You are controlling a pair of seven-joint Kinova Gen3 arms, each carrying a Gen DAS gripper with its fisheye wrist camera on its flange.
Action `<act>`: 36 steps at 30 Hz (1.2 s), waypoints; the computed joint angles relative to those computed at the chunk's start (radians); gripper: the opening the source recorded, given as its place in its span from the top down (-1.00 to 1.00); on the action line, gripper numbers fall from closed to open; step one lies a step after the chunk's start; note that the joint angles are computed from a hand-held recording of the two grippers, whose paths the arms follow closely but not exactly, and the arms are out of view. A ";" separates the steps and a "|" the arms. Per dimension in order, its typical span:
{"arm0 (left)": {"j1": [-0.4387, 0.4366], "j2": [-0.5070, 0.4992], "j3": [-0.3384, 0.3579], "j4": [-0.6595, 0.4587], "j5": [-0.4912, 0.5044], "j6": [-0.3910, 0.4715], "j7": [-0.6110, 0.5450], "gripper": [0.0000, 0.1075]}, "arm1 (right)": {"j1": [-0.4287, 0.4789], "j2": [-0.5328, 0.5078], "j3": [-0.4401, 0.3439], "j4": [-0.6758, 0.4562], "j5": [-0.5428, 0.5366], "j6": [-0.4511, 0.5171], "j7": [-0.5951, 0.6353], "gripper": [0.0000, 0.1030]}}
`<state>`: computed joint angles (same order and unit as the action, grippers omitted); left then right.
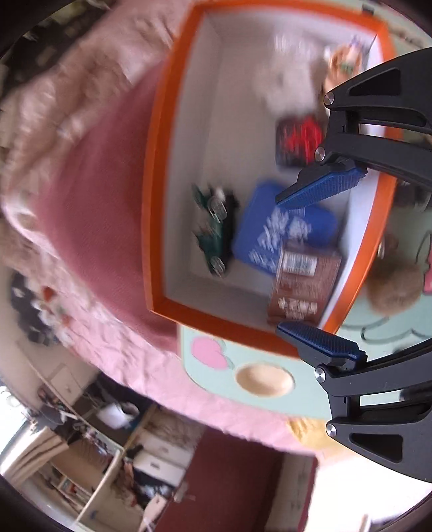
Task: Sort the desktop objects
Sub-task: 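Grasp the brown drink carton in the box with the right gripper, place it on table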
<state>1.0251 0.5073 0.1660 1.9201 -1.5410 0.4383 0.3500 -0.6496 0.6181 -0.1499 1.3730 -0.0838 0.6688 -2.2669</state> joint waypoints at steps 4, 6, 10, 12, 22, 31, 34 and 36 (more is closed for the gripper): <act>-0.003 0.000 0.002 0.007 -0.020 -0.002 0.016 -0.90 | -0.118 0.040 0.086 -0.108 0.130 0.126 -0.038 -0.38; -0.007 0.001 0.008 0.005 -0.018 0.001 0.013 -0.90 | -0.140 0.052 0.077 -0.131 0.204 0.164 -0.031 -0.07; -0.011 0.001 0.014 0.007 -0.030 0.001 0.020 -0.90 | -0.042 0.036 -0.077 -0.091 0.268 0.112 -0.122 0.66; -0.016 0.000 0.017 0.010 -0.039 -0.001 0.027 -0.90 | -0.058 0.009 -0.078 -0.042 0.349 0.105 -0.200 0.66; -0.029 0.003 0.032 0.010 -0.048 0.003 0.027 -0.90 | -0.352 -0.348 0.186 0.408 0.600 -0.163 -0.607 0.65; -0.031 0.001 0.027 0.011 -0.040 -0.004 0.007 -0.90 | -0.256 -0.269 -0.065 0.507 0.923 -0.222 -0.962 0.63; -0.035 0.000 0.030 0.013 -0.045 -0.005 0.009 -0.90 | -0.345 -0.290 0.052 0.560 1.001 -0.304 -1.084 0.29; -0.036 0.000 0.031 0.012 -0.043 -0.004 0.007 -0.90 | -0.436 -0.334 0.141 0.600 1.055 -0.299 -1.166 -0.12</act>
<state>0.9895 0.5071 0.1968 1.9326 -1.5844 0.4339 0.3570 -1.0855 0.2843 -0.0088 1.9730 0.9710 0.3700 -3.4327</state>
